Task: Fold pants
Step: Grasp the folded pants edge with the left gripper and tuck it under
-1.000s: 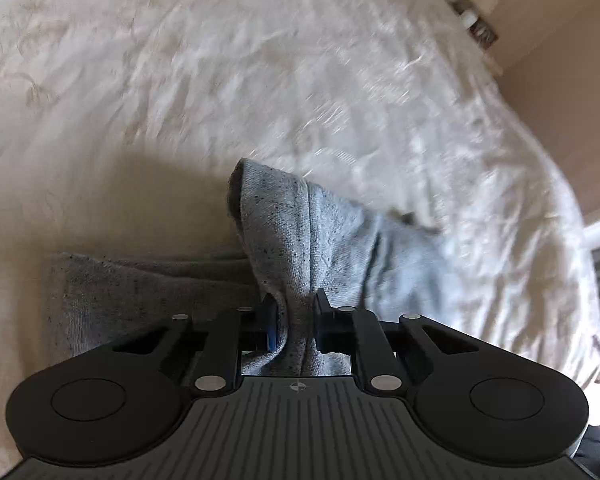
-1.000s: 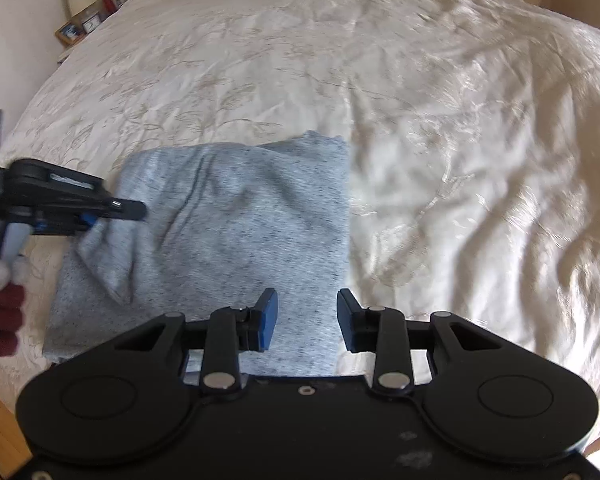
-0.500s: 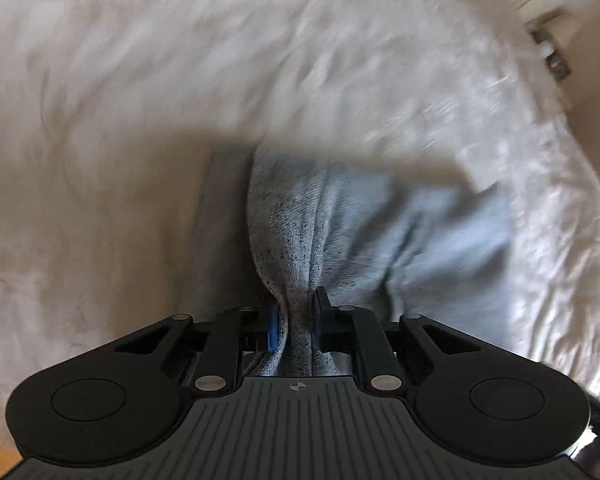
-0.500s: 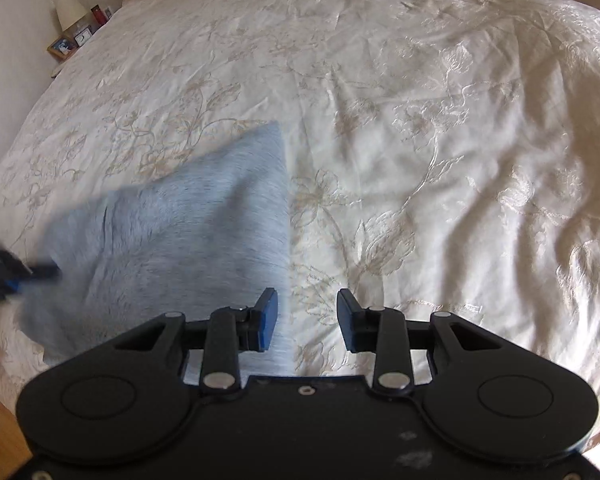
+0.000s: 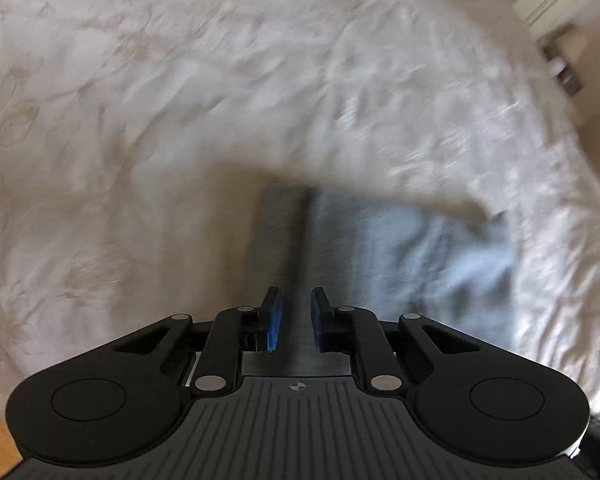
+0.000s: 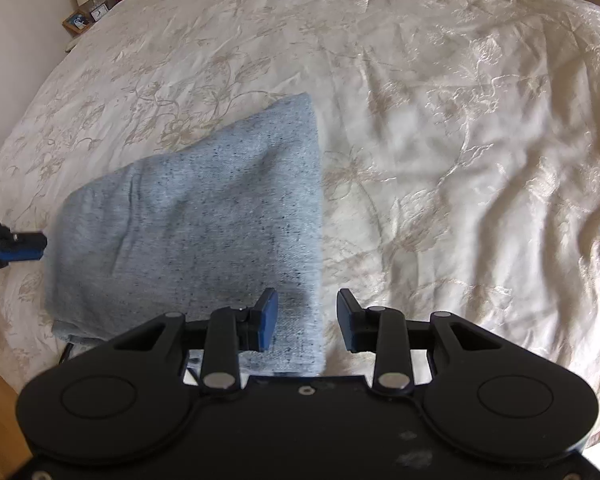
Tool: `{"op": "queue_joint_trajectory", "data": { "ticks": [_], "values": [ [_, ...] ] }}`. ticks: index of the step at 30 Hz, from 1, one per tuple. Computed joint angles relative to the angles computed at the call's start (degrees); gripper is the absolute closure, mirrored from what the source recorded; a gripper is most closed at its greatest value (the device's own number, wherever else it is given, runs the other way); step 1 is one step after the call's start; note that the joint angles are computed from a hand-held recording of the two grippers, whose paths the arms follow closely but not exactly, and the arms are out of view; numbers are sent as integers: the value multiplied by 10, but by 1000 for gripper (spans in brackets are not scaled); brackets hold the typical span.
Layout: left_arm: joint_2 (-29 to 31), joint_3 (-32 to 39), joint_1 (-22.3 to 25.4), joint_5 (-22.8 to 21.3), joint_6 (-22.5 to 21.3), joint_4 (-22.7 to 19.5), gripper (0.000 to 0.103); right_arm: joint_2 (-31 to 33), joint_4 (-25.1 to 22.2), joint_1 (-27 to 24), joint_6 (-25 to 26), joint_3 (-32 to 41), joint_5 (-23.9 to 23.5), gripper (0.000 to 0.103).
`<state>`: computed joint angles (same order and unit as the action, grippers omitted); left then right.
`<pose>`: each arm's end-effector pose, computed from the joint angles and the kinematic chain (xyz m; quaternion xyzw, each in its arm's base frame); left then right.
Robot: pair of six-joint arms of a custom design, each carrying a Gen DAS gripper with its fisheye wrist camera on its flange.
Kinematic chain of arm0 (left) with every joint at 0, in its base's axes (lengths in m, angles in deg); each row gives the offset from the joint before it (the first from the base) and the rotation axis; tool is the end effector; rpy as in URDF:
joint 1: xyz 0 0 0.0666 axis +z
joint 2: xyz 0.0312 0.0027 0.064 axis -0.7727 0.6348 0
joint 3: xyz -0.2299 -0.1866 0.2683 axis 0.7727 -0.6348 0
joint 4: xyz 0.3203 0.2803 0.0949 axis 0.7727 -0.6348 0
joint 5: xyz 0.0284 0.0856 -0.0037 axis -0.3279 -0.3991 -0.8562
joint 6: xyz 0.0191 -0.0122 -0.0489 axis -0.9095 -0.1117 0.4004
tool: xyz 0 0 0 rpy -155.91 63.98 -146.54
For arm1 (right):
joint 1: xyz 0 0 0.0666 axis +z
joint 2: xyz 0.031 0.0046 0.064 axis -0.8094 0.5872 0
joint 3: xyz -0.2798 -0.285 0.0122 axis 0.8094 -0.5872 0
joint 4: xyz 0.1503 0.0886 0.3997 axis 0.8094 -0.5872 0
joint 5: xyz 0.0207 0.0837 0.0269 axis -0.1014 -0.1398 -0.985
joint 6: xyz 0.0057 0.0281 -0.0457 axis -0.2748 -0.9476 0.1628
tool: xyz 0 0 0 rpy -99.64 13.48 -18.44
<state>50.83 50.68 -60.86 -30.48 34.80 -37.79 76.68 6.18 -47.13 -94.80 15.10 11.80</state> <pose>0.4966 -0.0958 0.5168 -0.1138 0.9740 -0.1263 0.1500 0.4124 0.0543 0.4678 0.0554 0.9733 0.1052 0.1965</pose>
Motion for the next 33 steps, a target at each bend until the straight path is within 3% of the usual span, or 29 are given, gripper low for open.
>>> {"op": "queue_joint_trajectory", "data": {
  "ticks": [4,7,11,12,16,18,21,25,30,33],
  "values": [
    [8,5,9,4,-4,20,86,9,9,11,3,9,3,68],
    [23,29,-18,-10,-70,50,78,23,23,17,8,22,-5,68],
    [42,38,-48,25,-124,91,77,52,45,31,19,41,-6,70],
    [47,35,-55,23,-128,87,76,62,43,34,17,45,-3,70],
    [68,13,-61,17,-153,6,77,83,-6,41,4,38,17,76],
    [51,-13,-58,26,-171,24,77,78,-21,41,-1,25,18,77],
    [58,14,-63,21,-196,5,77,67,-21,38,-7,23,20,77],
    [54,33,-77,14,-218,53,76,58,14,31,-23,30,28,76],
    [83,63,-102,5,-201,91,76,47,67,18,-19,30,8,75],
    [100,68,-119,-31,-169,113,76,44,78,5,41,29,-17,74]
  ]
}}
